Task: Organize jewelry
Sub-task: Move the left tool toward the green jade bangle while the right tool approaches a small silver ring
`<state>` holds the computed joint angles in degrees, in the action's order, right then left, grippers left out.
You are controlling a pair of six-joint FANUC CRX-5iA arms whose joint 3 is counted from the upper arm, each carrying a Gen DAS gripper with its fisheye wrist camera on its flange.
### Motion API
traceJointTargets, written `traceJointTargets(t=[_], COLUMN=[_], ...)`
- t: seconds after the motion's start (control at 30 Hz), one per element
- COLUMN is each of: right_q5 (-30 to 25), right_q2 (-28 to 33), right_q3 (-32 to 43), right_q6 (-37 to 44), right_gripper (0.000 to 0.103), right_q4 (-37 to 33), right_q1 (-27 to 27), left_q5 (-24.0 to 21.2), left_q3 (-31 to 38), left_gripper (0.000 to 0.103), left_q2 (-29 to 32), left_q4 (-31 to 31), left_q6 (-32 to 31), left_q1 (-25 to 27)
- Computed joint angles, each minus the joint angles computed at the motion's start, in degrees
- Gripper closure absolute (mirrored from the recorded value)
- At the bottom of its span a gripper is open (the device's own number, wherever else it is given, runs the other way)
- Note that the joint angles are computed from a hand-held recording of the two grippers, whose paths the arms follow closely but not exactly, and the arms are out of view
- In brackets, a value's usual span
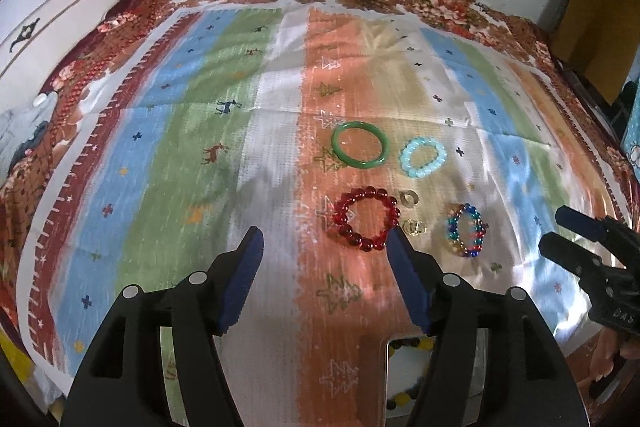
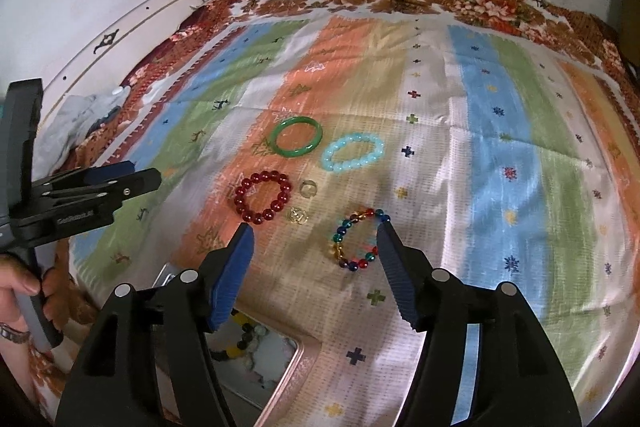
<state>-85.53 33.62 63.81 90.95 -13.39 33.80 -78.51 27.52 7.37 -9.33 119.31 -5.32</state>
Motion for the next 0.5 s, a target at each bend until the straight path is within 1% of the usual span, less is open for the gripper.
traceJointTargets(t=[0.07,0.23,0.4,0.5], right_q5=[-0.14,-2.11,-5.61,-8.66], right_q2=[0.84,3.89,8.04,11.60], right_q3=[1.20,5.86,12.45,18.49], right_q6=[0.52,1.14,0.91,0.23], right_gripper=[0.040,0.039,0.039,0.039], right_q4=[0.81,1.32,1.80,1.63], right_q1=[0.38,0.82,1.14,0.99], left_q5=[0.50,-0.34,-1.54,-1.72], left_q3=[-0.28,1.44,3.03,3.70], left_gripper=[0.038,0.036,0.036,0.036], left_q2=[0.33,1.95,3.74,4.58], left_q4=[1.78,1.63,1.93,2.59], left_q6=[-0.33,-0.86,-1.82,-2.26], left_q1=[1.04,1.33,1.86,2.41])
